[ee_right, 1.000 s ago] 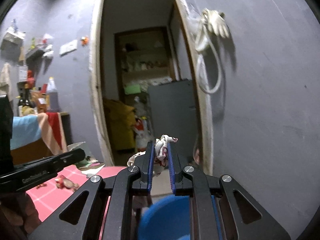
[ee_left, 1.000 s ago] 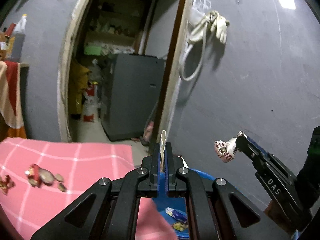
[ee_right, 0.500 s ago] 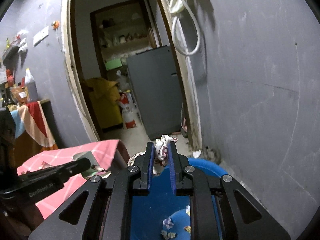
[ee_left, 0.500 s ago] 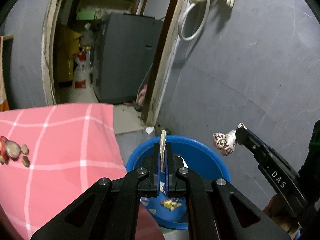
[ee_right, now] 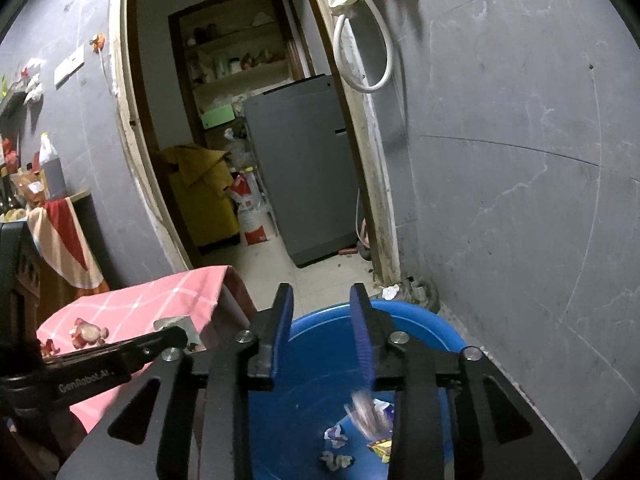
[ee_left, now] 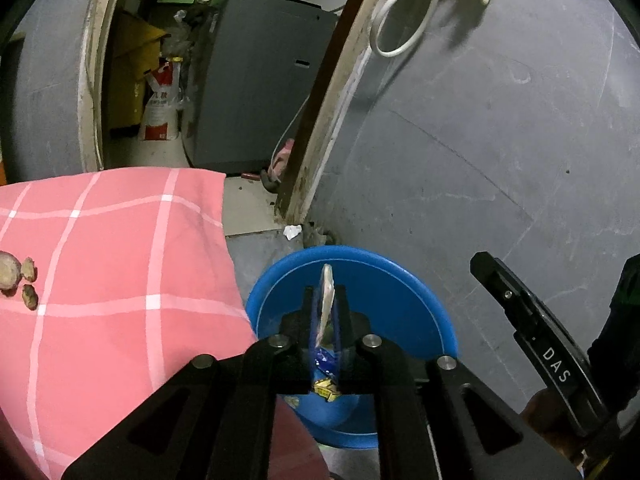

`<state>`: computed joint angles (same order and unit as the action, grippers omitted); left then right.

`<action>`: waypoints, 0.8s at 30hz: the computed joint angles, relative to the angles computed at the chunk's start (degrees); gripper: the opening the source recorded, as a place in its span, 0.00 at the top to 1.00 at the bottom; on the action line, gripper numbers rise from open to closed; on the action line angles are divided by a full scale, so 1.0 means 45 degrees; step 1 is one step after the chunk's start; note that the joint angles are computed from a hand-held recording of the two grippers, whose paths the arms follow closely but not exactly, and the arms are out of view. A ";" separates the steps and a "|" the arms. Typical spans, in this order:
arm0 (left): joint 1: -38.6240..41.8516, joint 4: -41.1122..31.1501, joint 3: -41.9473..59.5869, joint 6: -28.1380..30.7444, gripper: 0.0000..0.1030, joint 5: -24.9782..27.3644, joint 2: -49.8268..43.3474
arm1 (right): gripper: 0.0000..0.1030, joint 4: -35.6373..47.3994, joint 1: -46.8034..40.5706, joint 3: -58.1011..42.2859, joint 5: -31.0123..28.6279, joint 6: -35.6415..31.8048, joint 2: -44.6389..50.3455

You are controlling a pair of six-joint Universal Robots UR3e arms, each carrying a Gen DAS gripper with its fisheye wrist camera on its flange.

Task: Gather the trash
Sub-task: 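Move both open tools back over the remaining trash on the table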

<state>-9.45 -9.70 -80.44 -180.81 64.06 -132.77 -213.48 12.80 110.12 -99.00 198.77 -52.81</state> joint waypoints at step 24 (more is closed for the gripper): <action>0.2985 0.8101 -0.6654 -0.0937 0.03 0.0131 0.3834 | 0.00 -0.3809 0.2138 -0.2087 -0.1220 -0.1535 0.1174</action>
